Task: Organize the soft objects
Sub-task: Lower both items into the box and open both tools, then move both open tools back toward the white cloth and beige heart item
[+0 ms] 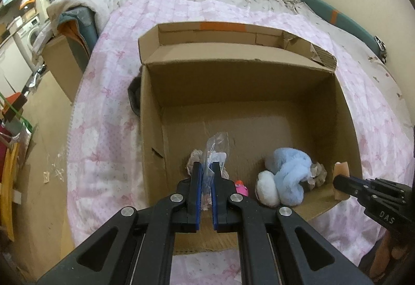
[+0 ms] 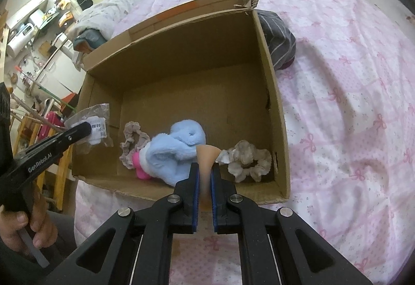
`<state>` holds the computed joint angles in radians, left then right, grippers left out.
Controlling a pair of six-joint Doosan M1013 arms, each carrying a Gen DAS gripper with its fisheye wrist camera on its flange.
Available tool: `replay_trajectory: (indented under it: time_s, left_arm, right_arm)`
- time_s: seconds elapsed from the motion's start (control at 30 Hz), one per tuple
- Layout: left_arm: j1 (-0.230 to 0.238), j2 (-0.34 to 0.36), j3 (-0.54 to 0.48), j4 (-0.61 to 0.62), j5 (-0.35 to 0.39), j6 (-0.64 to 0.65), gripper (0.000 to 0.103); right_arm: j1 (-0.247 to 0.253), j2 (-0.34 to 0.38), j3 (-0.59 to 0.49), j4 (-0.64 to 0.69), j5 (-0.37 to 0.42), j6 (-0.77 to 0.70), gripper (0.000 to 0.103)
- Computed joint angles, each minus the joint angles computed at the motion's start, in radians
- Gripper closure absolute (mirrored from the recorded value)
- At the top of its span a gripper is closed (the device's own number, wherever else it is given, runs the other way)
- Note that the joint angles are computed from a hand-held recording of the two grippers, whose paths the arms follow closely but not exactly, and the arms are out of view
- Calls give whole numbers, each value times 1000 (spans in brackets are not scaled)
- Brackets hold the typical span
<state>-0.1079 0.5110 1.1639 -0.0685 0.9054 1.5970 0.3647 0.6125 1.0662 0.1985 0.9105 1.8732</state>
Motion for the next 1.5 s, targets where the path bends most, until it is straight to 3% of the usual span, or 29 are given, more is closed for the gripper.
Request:
replay_trajectory:
  time_s: [0.33, 0.53, 0.57, 0.6, 0.63, 0.67, 0.7, 0.8, 0.97, 1.17, 1.5]
  left_arm:
    - [-9, 1, 2, 22, 15, -8, 97]
    - [-14, 7, -7, 24, 28, -11, 94]
    - [-15, 7, -6, 31, 29, -15, 88]
    - [-17, 6, -5, 34, 27, -16, 77]
    - [-17, 4, -2, 36, 22, -18, 70]
    - [-18, 2, 1, 39, 17, -22, 51]
    - [-18, -4, 8, 40, 0, -29, 39]
    - [-14, -18, 25, 17, -42, -22, 38]
    - [-15, -21, 25, 50, -48, -43, 38]
    - [-6, -47, 53, 9, -50, 5, 38]
    - [-5, -116, 140, 71, -102, -51, 38]
  right_arm:
    - [-6, -2, 9, 29, -7, 10, 90]
    - [-4, -4, 10, 28, -11, 16, 74]
    - [-4, -3, 9, 28, -10, 20, 62]
    - [-5, -3, 9, 29, -10, 24, 33]
    - [-7, -10, 22, 49, -38, 15, 23]
    - [-9, -15, 29, 59, -55, 13, 15]
    - [-9, -16, 30, 59, -58, 18, 12]
    - [-9, -26, 40, 38, -88, 43, 0]
    - [-10, -42, 62, 29, -148, 52, 0]
    - [-2, -46, 64, -11, -136, 56, 0]
    - [12, -95, 121, -25, -165, 47, 0]
